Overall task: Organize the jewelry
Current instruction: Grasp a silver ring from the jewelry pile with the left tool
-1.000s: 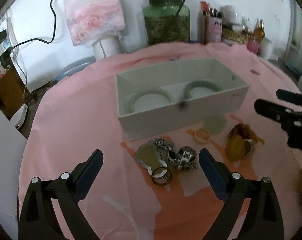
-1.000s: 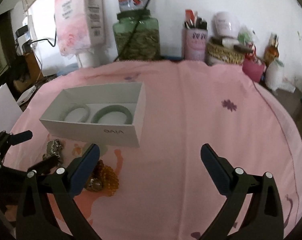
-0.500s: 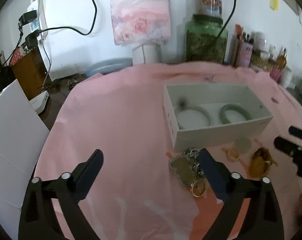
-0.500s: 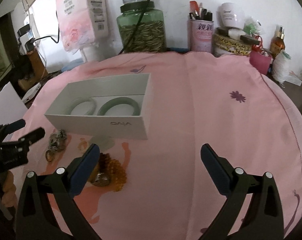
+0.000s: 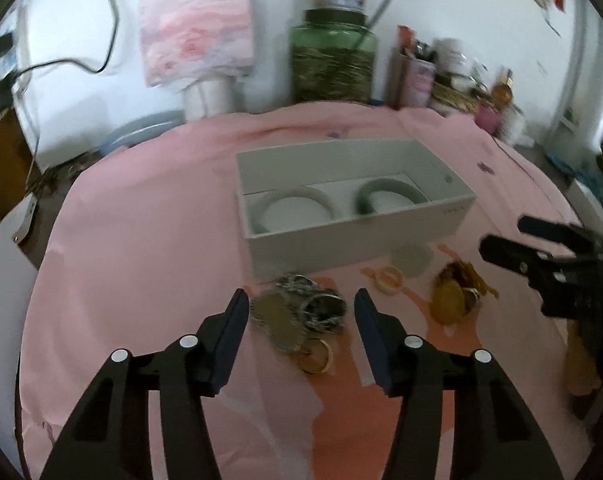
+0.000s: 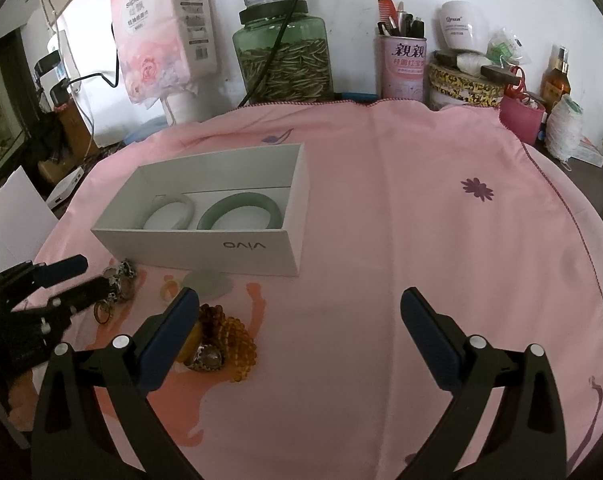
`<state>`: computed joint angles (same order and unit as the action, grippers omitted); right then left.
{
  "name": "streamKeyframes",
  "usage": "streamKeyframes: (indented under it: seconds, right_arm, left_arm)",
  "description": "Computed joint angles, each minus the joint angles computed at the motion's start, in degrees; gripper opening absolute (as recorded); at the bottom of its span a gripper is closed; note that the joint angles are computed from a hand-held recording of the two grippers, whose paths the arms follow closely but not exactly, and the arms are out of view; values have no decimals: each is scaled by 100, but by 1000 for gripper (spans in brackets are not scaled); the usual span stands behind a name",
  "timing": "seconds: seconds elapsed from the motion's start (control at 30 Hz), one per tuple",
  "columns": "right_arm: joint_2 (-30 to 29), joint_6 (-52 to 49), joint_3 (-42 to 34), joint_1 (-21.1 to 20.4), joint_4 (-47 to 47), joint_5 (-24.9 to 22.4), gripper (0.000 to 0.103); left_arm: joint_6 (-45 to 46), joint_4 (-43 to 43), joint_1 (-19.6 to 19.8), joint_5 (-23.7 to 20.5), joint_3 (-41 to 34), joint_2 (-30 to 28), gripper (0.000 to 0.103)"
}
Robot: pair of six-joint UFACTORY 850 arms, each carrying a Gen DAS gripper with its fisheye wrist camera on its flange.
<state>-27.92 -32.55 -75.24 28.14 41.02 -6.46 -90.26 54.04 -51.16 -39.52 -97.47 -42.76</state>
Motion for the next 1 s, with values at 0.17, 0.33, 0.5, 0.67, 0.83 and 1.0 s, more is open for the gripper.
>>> streamKeyframes:
  seconds: [0.17,0.33,0.5,0.67,0.83,1.0]
  right_arm:
    - [-11,29,-8,-4,-27,-13,96]
    - [-15,23,1,9,-64,4,96]
    - [-9,3,5,12,-54,11,96]
    - [14,-199,23,17,156,16,96]
    - [50,-490,61,26,465,42,96]
    - [51,-328,62,33,317,51,96]
  left_arm:
    - [504,-384,21,-118,-277,-227,54]
    - [679,-489,30,-222,-384,-315,37]
    - [631,-383,2,-189,-308,-257,29]
    - [33,99,-45,-96,-17,14,23]
    - [-635,818,-131,-55,257,310,22]
    - [-296,307,-24,214,178,237,22]
